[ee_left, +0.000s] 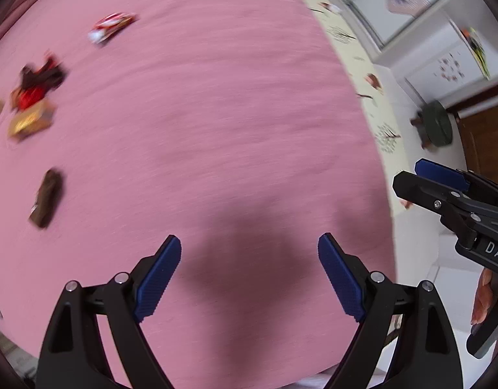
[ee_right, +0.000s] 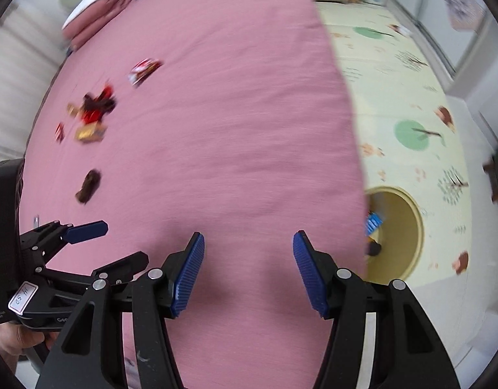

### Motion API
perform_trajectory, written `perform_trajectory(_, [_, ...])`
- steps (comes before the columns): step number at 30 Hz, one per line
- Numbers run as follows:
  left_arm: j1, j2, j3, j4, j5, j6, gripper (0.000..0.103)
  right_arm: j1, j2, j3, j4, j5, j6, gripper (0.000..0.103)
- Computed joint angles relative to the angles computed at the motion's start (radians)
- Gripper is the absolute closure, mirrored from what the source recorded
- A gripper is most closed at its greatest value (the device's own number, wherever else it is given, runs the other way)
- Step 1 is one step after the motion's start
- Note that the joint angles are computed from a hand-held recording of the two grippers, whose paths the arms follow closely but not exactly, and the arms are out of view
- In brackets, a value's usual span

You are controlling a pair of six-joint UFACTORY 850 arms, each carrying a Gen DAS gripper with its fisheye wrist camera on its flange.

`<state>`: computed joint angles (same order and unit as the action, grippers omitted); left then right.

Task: Collect trash
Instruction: 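Return both grippers to the bed toward the brown glove, then grasp the brown glove with the left gripper while the right grasps the gold box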

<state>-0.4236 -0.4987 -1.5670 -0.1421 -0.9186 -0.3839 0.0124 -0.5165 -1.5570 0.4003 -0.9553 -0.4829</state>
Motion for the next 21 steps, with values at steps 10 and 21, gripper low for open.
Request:
perform_trajectory(10, [0.141, 0.157, 0.247, 0.103, 0.070, -0.021, 0.017, 0.193, -0.060, -0.067, -0.017, -0.009, 0.021, 0.046])
perform_trajectory(21, [0.291, 0.143, 0.315, 0.184, 0.144, 0.070, 0.017, 0.321, -0.195, -0.218, -0.044, -0.038, 0.094, 0.046])
